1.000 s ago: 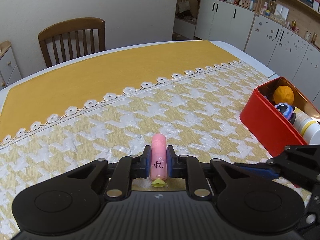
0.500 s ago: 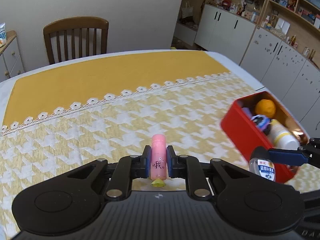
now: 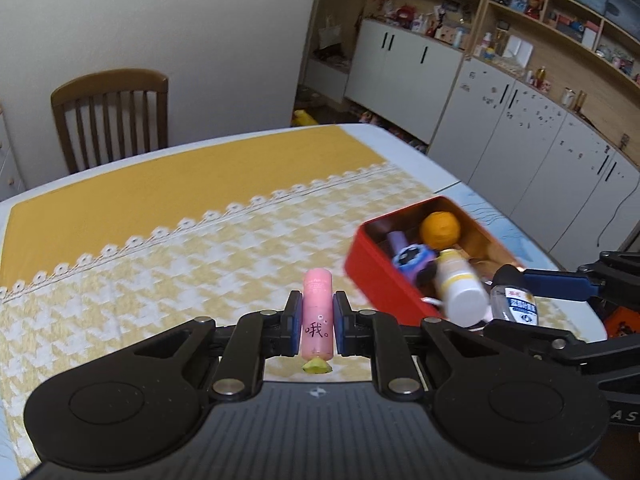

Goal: Organize rigid objects
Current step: 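Carry the pink tube and small bottle into the red tin box and release both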

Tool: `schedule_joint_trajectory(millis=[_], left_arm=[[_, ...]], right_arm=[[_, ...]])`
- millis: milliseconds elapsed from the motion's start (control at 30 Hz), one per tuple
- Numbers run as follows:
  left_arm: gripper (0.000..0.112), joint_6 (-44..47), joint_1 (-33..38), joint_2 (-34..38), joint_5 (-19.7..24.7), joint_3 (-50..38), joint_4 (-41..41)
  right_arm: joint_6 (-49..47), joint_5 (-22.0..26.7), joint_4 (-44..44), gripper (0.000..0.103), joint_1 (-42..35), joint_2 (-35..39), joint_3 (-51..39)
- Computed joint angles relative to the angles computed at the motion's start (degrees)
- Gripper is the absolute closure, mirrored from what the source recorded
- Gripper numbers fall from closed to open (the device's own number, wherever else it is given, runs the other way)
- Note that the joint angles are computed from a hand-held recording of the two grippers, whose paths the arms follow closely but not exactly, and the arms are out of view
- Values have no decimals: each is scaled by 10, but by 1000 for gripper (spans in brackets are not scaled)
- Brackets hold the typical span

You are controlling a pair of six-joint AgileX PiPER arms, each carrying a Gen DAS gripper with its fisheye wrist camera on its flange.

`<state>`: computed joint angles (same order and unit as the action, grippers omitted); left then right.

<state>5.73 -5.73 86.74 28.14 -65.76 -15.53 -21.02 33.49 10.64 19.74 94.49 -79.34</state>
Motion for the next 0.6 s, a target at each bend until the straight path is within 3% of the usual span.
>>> schedule_joint_trajectory(millis=[267, 367, 600], left_arm=[[97, -142, -84, 19, 10, -57, 114], [97, -202, -120, 51, 30, -108, 171], [97, -259, -174, 151, 90, -241, 215]], right_arm=[[-152, 6, 101, 54, -82, -21, 17], [-217, 20, 147, 54, -117, -17, 8], [-333, 56, 223, 54, -190, 28, -35]])
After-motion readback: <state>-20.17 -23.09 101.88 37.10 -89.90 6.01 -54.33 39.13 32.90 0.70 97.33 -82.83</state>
